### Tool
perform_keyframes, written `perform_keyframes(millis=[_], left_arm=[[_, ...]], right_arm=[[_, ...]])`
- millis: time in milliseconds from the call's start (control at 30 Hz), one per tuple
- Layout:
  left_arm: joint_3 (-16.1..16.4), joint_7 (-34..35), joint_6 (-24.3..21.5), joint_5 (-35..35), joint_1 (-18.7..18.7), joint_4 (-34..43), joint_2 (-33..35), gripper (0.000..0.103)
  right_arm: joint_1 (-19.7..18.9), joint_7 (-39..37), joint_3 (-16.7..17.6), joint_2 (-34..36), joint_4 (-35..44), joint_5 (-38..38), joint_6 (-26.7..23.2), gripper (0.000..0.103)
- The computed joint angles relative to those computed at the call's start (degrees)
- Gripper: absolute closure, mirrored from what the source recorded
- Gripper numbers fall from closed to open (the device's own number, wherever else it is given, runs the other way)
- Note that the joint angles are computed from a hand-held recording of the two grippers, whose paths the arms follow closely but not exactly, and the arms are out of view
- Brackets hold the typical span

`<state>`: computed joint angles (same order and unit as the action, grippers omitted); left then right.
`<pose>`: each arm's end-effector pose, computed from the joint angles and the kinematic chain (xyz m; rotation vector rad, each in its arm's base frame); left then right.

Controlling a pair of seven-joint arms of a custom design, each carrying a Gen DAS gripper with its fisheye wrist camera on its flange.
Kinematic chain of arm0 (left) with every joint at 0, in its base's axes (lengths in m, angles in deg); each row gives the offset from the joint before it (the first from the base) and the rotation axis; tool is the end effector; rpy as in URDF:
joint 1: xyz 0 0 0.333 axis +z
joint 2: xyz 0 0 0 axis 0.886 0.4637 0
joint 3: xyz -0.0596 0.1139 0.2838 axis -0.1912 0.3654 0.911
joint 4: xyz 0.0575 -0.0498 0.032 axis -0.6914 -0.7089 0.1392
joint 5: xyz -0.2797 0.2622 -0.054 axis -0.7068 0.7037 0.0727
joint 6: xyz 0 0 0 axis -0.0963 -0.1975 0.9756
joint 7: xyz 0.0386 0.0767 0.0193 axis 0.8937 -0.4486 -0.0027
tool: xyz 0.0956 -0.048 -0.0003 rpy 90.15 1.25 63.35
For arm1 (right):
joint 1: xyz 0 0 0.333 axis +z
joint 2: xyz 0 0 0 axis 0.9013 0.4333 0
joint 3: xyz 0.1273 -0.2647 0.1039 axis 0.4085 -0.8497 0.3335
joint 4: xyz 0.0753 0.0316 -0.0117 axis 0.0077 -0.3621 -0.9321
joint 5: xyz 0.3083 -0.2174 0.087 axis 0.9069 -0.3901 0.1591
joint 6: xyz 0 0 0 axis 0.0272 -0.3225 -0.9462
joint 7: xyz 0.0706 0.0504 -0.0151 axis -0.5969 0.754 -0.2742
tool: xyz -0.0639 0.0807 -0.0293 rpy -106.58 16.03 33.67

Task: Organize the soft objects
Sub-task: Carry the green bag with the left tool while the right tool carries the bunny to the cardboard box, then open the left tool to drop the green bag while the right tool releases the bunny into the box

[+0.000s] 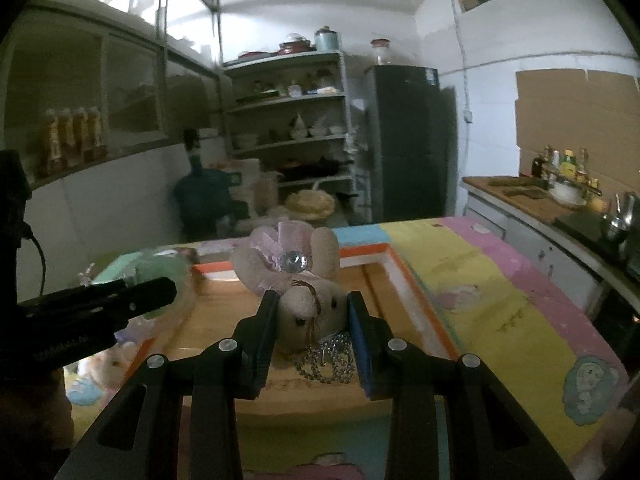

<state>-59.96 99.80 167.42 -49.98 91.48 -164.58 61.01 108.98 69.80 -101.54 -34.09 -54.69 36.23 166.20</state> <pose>0.6941 -0.0746 0.3892 -1.5480 1.8480 -1.1952 0.6503 0.2799 0.3875 -1.5654 1.4181 -0.7789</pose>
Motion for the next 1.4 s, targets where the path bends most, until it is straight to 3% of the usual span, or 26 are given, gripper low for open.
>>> perform_keyframes(millis=[167,267,367,667,1233,1333,1400], left_arm=[[2.2,0.9,-2.9,-1.9,-4.6,4.9,2.8,0.062],[3.8,1.9,-5.4,-4.0,-7.6,7.7,4.2,0.062],[5.3,3.2,-8.6,-6.3,-10.3,11.0,5.9,0.062],[11.3,6.1,-14.5,-12.2,-17.2,17.7,8.8,0.062],[15.2,15.0,-21.1,-22.3,-21.4,22.3,10.2,0.060],[14.2,17.2,-21.8,-24.0,-20.9,22.5,10.4,0.054],[14.3,18.2,-21.5,-24.7,-20.9,22.1,10.1,0.044]], right_arm=[[1.0,1.6,-3.6,1.4,0.6,-0.3,-2.6,0.068],[2.6,5.0,-7.5,3.7,2.8,-1.3,-6.3,0.068],[2.5,7.7,-8.9,5.2,4.1,-3.3,-9.1,0.068],[-1.4,12.8,-7.4,8.0,8.5,-10.6,-15.0,0.067],[-6.4,21.5,-4.5,11.1,15.8,-24.3,-24.2,0.066],[-7.5,22.6,-3.3,11.0,16.1,-26.3,-24.4,0.063],[-8.4,23.3,-2.2,10.8,16.1,-27.6,-24.1,0.061]])
